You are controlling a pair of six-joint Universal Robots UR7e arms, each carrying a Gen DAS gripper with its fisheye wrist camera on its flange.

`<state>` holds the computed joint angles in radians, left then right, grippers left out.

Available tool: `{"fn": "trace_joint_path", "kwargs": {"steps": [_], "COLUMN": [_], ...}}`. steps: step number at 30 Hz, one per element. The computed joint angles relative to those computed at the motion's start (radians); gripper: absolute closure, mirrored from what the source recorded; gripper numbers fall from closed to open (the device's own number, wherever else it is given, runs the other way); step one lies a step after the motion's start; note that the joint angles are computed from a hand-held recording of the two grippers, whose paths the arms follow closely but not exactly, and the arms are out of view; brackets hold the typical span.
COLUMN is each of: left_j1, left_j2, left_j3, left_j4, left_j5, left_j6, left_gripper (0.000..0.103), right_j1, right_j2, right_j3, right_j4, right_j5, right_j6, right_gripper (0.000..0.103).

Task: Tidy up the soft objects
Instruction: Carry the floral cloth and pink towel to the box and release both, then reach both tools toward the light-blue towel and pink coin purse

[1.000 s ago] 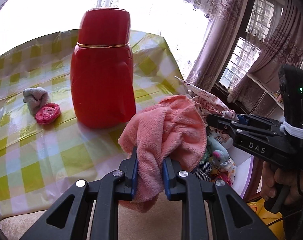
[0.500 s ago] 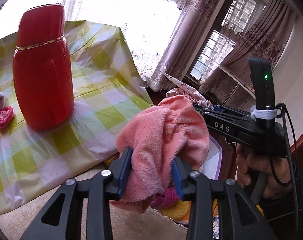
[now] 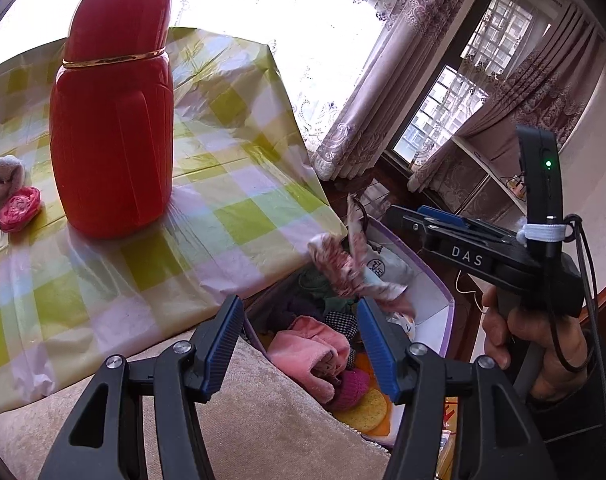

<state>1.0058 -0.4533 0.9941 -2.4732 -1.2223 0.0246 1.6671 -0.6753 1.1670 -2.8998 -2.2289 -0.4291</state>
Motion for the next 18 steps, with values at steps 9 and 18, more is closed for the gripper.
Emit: {"fn": "trace_joint_path", "kwargs": {"steps": [9, 18], "left_j1": [0.013, 0.045], "left_j2": [-0.035, -0.119], "left_j3": [0.045, 0.144], "left_j4": [-0.042, -0.128], "left_j5": [0.010, 0.078], "left_j6": [-0.018, -0.085], "left_gripper": [0.043, 0.043], "right_j1": [0.017, 0.063], "right_j2": [0.007, 0.055], "right_j3": [0.004, -0.004], "right_j4": [0.016, 0.099], "right_j5": [0.015, 0.071], "right_j6": [-0.002, -0.020], "right_gripper": [0.046, 0.046]}}
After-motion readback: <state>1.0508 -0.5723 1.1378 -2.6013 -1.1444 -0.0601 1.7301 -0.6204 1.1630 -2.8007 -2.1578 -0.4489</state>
